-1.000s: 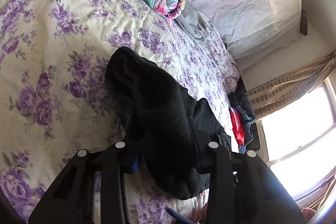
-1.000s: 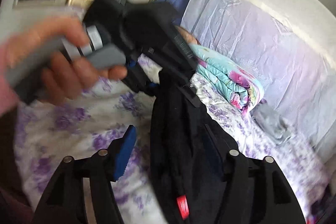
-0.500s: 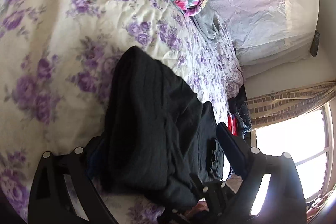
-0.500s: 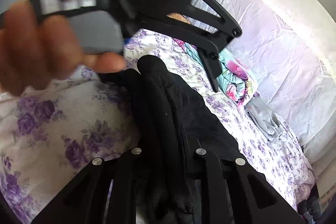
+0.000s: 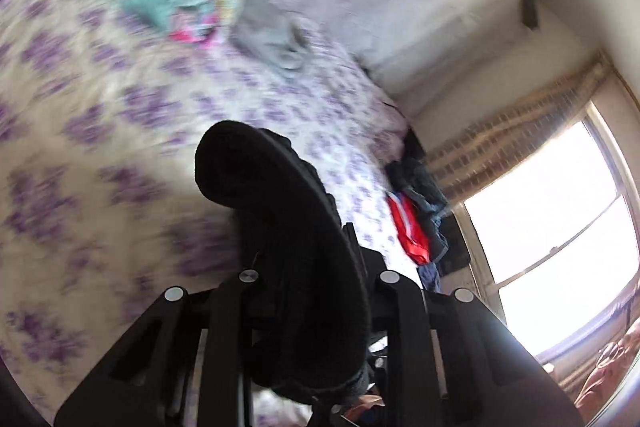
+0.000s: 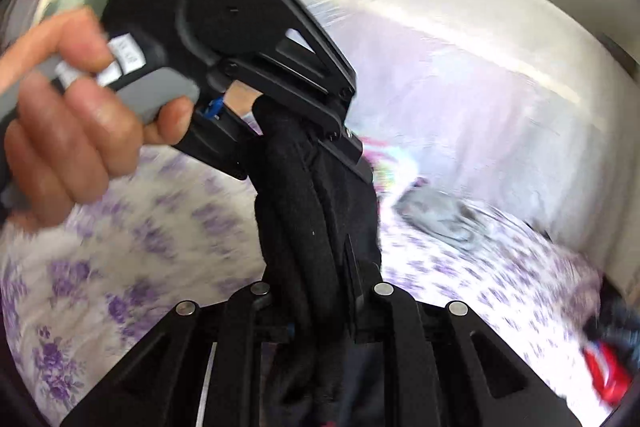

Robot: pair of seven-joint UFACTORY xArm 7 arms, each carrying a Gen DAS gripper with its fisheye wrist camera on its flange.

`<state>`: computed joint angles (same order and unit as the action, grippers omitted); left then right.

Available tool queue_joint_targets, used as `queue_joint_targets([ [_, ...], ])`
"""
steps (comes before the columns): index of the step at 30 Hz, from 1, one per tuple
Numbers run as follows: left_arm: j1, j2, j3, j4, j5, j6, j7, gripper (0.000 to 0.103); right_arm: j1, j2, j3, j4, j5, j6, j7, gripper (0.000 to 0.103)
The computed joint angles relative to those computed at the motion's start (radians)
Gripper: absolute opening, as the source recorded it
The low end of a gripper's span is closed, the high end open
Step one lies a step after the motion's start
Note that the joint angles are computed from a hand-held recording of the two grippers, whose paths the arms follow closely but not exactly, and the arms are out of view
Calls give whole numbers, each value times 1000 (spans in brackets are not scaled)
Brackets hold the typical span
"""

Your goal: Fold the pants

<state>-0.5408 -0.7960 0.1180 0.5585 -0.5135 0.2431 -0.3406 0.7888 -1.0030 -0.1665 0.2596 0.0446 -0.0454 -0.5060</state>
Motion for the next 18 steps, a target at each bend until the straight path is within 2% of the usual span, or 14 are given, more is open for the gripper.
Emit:
queue_joint_targets([
  [1, -39, 53, -1, 42, -2, -23, 17, 22, -36, -28, -13, -10, 27, -4, 9, 18],
  [2, -87, 107, 6, 85, -10, -46, 41, 22, -31, -13, -67, 8, 19, -6, 3, 18],
  [4, -234, 239, 61, 184, -62, -95, 122, 22, -59, -13, -145, 20, 36, -6, -8, 18],
  [6, -412, 385, 160, 303, -171, -116, 238, 22, -116, -45, -210, 15, 56, 31, -21, 18],
  [8, -532, 514, 239, 414, -301, -92, 355, 22, -169, -46, -288, 20, 88, 74, -43, 18],
  [9, -577, 603, 276, 490, -369, -53, 402, 22, -195, -42, -314, 26, 103, 104, -56, 18],
  [10, -581, 691, 282, 560, -400, -10, 406, 22, -217, -27, -347, 35, 121, 136, -66, 18],
  [12, -552, 814, 258, 655, -378, 51, 355, 22, -226, 7, -424, 69, 161, 200, -90, 18],
  [15, -525, 950, 229, 770, -271, 118, 240, 22, -220, 43, -524, 109, 231, 279, -113, 18],
  [18, -528, 1013, 223, 842, -112, 152, 123, 23, -199, 46, -588, 117, 287, 291, -158, 19],
])
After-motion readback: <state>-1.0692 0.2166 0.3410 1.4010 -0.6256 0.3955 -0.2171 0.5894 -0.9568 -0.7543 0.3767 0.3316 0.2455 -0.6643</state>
